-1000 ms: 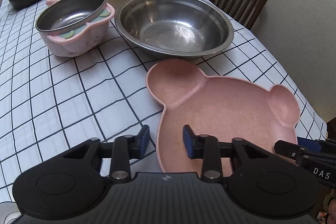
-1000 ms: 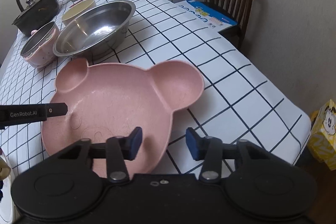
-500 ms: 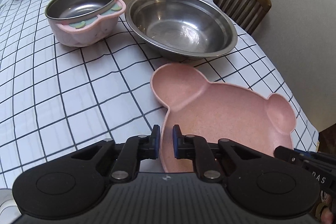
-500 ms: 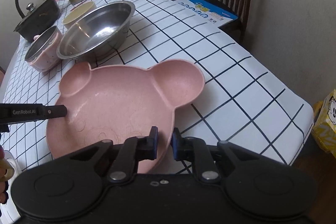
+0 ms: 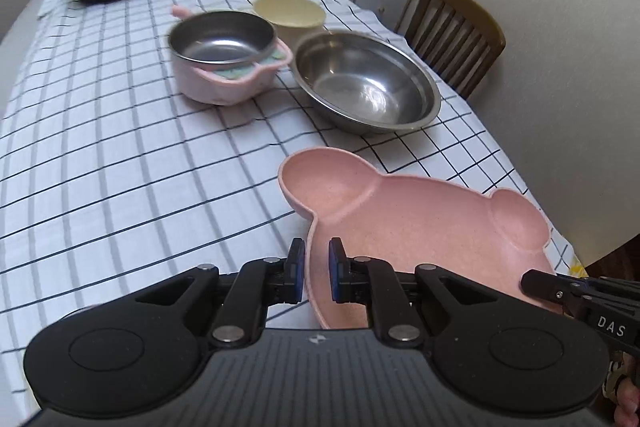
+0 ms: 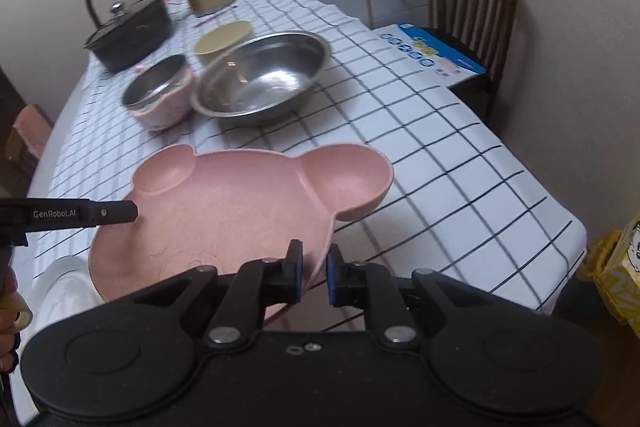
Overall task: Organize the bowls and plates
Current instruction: 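Close both grippers on the rim of the pink bear-shaped plate, then lift and carry the pink bear plate toward the white plate stack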
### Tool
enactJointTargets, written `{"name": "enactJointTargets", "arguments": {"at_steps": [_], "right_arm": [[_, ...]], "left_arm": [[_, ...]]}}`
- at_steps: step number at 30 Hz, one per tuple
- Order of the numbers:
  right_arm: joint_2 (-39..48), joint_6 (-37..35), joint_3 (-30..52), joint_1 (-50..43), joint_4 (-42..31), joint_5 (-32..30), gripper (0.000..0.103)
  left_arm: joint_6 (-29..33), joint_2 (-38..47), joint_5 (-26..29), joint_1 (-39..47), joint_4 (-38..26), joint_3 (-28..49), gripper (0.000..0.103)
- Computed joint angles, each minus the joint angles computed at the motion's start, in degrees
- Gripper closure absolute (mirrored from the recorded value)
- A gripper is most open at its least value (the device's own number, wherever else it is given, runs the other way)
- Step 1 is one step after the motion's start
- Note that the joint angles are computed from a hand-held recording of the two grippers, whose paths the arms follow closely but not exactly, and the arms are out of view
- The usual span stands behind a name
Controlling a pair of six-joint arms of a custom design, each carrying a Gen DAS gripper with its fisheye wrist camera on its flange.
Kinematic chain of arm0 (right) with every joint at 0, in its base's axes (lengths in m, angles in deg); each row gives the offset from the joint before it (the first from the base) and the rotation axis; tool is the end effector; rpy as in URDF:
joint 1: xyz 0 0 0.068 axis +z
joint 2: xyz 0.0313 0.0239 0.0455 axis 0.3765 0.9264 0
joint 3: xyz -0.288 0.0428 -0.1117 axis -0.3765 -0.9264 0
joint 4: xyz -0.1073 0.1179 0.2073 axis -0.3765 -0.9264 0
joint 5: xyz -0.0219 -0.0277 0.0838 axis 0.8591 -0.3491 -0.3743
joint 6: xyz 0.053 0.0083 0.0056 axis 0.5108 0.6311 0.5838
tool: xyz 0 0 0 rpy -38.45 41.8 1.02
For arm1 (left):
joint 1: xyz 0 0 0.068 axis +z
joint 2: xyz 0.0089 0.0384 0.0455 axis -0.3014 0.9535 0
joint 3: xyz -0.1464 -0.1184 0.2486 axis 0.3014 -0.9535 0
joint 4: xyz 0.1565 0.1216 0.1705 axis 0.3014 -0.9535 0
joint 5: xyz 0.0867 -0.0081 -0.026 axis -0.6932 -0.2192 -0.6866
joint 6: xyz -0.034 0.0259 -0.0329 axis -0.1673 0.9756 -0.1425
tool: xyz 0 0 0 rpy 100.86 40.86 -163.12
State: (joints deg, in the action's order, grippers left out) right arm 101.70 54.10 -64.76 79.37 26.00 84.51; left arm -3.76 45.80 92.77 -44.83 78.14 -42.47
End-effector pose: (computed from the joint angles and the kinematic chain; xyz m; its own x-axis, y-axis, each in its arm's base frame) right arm 0.1179 0.1472 0.1465 -0.6781 0.4711 -0.5641 0.4237 0.8777 0.2237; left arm 0.2730 -0.1505 0.1410 -0.7551 0.3664 -0.5437 0.5473 0.8089 -0.2150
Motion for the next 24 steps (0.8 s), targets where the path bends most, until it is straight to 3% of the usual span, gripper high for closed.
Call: {"name": "enactJointTargets", "arguments": {"at_steps": [6, 14, 24], "right_arm": [[2.6, 1.1, 6.85, 5.26, -3.7, 1.25, 0.091], [9.0, -1.79, 15.0, 8.92, -2.56, 1.34, 0.091], [19.5, -9.12, 23.07, 10.64, 2.58, -0.62, 0.091]], "left_arm": [[4.39, -9.84, 1.27, 7.85, -2.48, -5.88, 0.091], [12.51, -17.97, 8.05, 24.07, -8.55, -9.94, 0.091], [22.71, -16.75, 11.2, 40.24, -8.12, -13.58, 0.091]]}}
